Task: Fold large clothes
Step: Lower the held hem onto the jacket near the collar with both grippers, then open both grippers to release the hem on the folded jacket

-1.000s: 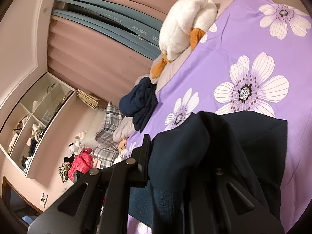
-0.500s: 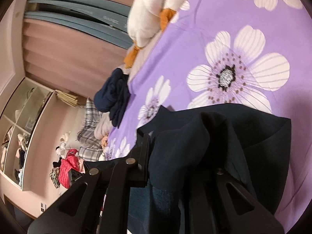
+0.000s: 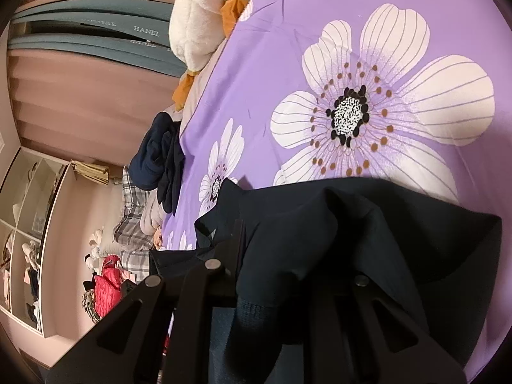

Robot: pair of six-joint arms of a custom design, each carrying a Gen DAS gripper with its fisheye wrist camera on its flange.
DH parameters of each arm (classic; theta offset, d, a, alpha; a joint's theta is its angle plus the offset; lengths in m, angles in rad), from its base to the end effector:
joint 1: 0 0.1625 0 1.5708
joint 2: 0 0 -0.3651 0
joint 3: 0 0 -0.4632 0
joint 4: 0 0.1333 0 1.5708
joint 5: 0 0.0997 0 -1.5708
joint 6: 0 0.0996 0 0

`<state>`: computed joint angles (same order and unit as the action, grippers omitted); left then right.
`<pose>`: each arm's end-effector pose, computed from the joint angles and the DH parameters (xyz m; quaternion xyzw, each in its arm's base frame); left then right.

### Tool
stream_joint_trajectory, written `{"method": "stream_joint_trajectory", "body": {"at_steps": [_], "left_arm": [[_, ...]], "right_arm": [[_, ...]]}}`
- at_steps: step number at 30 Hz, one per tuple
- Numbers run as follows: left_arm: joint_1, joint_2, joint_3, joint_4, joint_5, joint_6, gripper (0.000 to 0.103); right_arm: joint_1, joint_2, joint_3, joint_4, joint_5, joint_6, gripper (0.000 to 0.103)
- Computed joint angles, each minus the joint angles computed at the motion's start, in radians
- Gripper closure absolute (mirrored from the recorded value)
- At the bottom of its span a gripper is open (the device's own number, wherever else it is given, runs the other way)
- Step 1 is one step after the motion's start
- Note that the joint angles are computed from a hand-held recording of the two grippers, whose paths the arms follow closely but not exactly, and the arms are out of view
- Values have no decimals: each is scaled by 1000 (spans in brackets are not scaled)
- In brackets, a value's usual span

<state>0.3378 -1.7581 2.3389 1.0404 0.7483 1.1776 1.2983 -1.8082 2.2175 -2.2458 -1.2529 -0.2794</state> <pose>-0.1357 -0.2663 0.2044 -0.3181 0.8594 -0.4001 0.0120 0.0345 -0.4874 0.2679 -0.0243 0.9786 -0.1686 0.1153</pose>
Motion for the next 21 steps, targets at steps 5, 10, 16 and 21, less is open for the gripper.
{"method": "stream_joint_trajectory", "body": {"at_steps": [5,10,16,21], "left_arm": [[70,22,-34,-24,35,54,96],[112,34,-55,-46,51,93,96],[144,40,-74,-54,69,105,96],[162,18,-79,-86,82,136,85]], "right_arm": [[10,31,-21,-10,-19,40,87],[7,61,-43,-5,-24,79,87],[0,77,-55,10,-11,112,85],[-22,73,-58,28,42,144,68]]}}
